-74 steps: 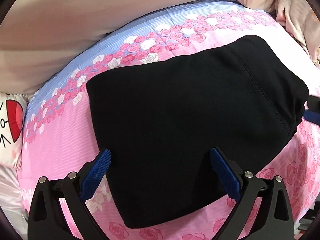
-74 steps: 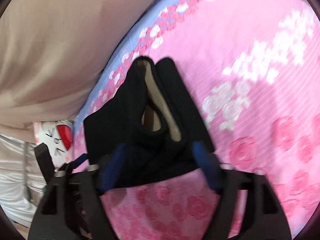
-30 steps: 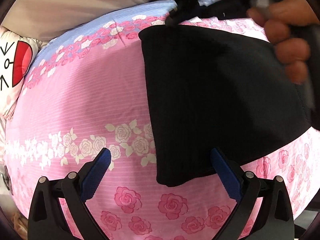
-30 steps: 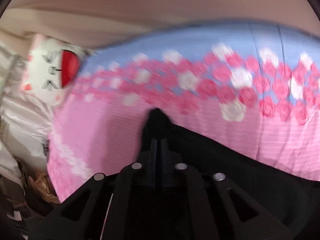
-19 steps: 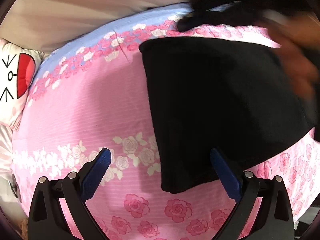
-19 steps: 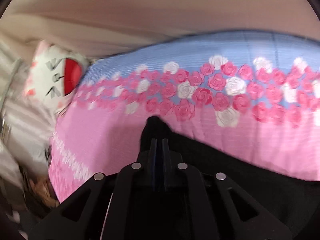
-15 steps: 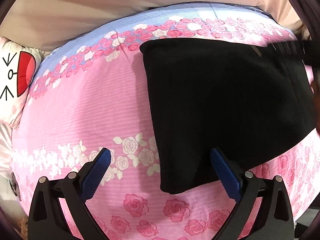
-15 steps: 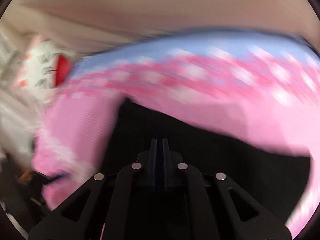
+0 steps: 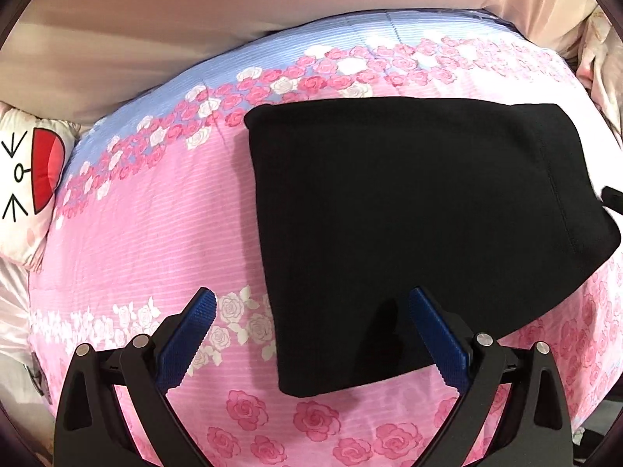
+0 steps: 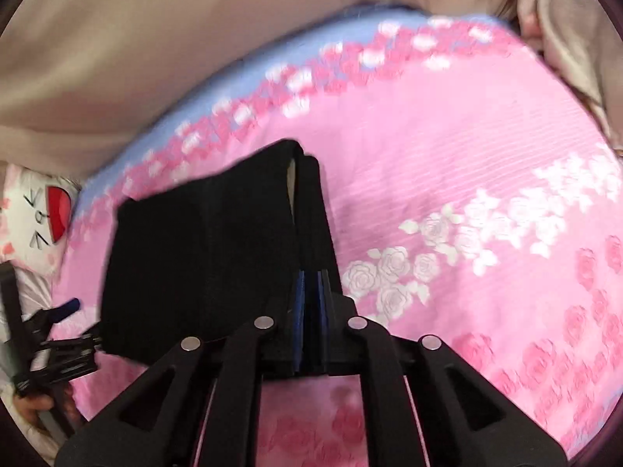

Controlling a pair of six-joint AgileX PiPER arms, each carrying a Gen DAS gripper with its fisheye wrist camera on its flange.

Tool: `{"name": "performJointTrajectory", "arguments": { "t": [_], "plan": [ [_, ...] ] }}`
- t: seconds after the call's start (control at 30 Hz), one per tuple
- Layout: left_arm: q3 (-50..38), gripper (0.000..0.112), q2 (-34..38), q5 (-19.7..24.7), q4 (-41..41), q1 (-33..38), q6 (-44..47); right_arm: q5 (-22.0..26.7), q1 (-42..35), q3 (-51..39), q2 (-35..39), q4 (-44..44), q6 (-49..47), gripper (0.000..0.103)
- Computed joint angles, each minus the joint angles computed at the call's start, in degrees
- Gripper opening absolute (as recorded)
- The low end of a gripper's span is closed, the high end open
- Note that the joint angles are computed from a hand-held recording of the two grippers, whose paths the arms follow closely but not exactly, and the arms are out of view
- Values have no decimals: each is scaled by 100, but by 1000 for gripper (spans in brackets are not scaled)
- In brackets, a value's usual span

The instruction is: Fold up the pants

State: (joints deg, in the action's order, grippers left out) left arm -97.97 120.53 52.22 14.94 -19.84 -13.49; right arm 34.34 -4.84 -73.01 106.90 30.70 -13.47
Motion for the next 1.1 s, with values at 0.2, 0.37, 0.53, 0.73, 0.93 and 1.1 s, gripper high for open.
{"name": "performJointTrajectory", "arguments": {
  "t": [0.2,0.37,0.53,0.73,0.93,1.1],
  "plan": [
    [-113,98,130,180,-67,-146,49,-265,-126,809,-46,441,-587,36],
    [112,98,-88,19,-324,-121,221,-157,-229,939,-855,-192,150,36],
    [252,98,-196,-109,-534,-175,484,274,149,395,-776,-217,-171,29],
    [168,98,67,-13,-361,-291,526,175,539,93,151,-994,374,5],
    [143,98,124,-36,-324,-298,440,455,637,-224,230,-1839,1020,23],
    [161,98,31,-25,-448,-226,407,555,760,-327,-337,-1542,1026,23]
  ]
}}
